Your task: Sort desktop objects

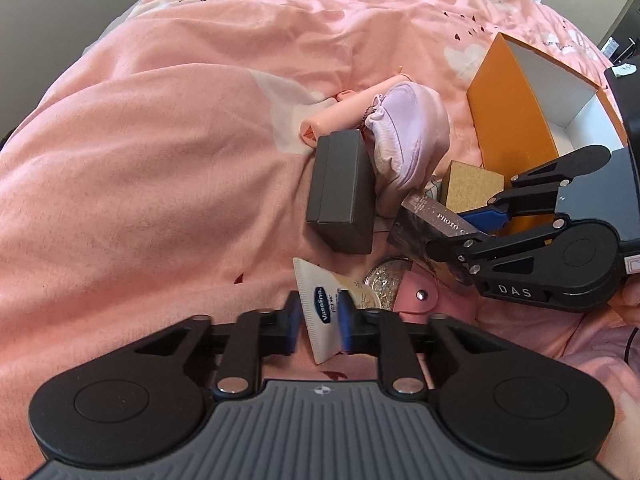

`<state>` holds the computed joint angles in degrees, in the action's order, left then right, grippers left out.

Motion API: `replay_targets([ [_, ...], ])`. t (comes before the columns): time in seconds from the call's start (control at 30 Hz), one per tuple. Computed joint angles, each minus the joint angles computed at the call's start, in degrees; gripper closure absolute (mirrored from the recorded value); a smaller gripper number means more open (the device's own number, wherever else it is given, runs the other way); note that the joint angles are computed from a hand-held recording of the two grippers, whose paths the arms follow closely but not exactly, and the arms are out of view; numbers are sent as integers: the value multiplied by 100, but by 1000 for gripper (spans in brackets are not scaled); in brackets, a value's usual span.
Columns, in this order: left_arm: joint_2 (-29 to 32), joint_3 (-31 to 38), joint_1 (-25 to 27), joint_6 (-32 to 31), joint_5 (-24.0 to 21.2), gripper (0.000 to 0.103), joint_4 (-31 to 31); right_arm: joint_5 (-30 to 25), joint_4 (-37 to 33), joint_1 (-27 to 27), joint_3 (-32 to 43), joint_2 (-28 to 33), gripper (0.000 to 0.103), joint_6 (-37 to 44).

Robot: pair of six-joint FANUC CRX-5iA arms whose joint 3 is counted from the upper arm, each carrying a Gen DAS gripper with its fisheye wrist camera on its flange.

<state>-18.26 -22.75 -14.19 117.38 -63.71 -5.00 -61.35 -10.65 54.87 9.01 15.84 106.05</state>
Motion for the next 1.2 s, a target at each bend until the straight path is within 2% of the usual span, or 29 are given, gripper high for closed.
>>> replay_targets([
  [0.17, -270, -223, 132, -148, 328, 100, 298, -177, -562, -292, 139, -180, 79, 29],
  [0.23, -365, -230, 139, -163, 437, 101, 396, -202, -824, -437, 165, -299, 79, 58],
  [0.4, -457, 100, -99, -29, 551, 101, 139, -164, -1554, -870, 207, -640, 79, 85],
  [0.6, -387, 441, -157, -290, 1121, 101, 293, 616, -1711, -1186, -108, -1182, 79, -299],
  [0.77, 103, 896, -207, -910, 1691, 101, 693, 1347, -1216, -1378, -416, -1463, 79, -1010],
  [0.9, 755, 1382, -358, -1255, 1980, 101, 932, 1712, -592, -1520, -600, -1407, 79, -1913],
  [1.1, 1932, 2158, -463, -1659, 2043, 101, 1463, 1833, -160, -1765, -571, -982, 79, -2854],
  [1.2, 2539, 2667, -488, -1601, 1798, 101, 1428, 1836, -113, -1843, -431, -709, 79, -3044],
])
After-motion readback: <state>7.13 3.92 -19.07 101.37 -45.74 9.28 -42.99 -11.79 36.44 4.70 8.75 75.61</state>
